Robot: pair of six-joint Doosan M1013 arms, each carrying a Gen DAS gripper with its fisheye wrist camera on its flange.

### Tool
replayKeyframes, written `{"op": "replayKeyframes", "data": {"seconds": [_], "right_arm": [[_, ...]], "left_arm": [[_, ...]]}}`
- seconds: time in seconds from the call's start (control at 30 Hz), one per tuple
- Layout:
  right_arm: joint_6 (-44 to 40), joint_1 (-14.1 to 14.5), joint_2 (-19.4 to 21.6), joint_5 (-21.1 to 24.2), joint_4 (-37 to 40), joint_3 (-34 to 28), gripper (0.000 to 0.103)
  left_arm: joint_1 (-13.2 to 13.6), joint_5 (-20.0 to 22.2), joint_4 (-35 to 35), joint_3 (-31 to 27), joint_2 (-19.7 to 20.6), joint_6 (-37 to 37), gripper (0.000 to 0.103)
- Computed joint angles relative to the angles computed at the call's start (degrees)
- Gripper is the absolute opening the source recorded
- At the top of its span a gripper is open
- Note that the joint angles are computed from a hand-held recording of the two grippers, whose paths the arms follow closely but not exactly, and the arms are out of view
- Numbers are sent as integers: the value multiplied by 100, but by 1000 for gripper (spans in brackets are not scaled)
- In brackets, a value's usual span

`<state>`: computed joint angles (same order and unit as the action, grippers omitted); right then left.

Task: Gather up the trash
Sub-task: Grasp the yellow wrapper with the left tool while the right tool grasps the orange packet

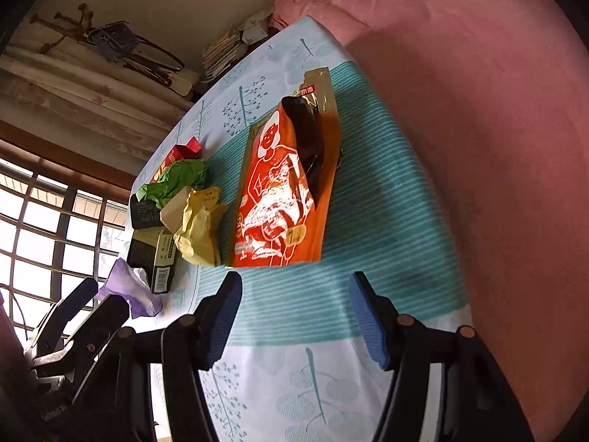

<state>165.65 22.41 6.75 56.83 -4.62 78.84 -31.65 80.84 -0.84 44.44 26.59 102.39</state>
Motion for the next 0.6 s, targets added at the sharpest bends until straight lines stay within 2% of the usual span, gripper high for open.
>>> {"op": "replayKeyframes", "data": {"seconds": [0.1, 0.3, 0.37, 0.53, 0.6], "right_arm": [[-75, -122, -1, -369, 100, 132, 58], [-474, -307, 121, -682, 347, 74, 54], [-618, -358, 161, -742, 463, 50, 50], [-979, -470, 234, -788, 851, 19, 28], [-1113, -487, 268, -769, 939, -13, 24]], "left_arm": [[-53, 127, 180, -181, 203, -209, 97], [-35, 457, 246, -600, 585, -639, 97], [-34, 537, 294, -721, 690, -747, 97], [-10, 859, 251, -1032, 956, -1001, 97], [-16, 931, 253, -1094, 1025, -1055, 96]]}}
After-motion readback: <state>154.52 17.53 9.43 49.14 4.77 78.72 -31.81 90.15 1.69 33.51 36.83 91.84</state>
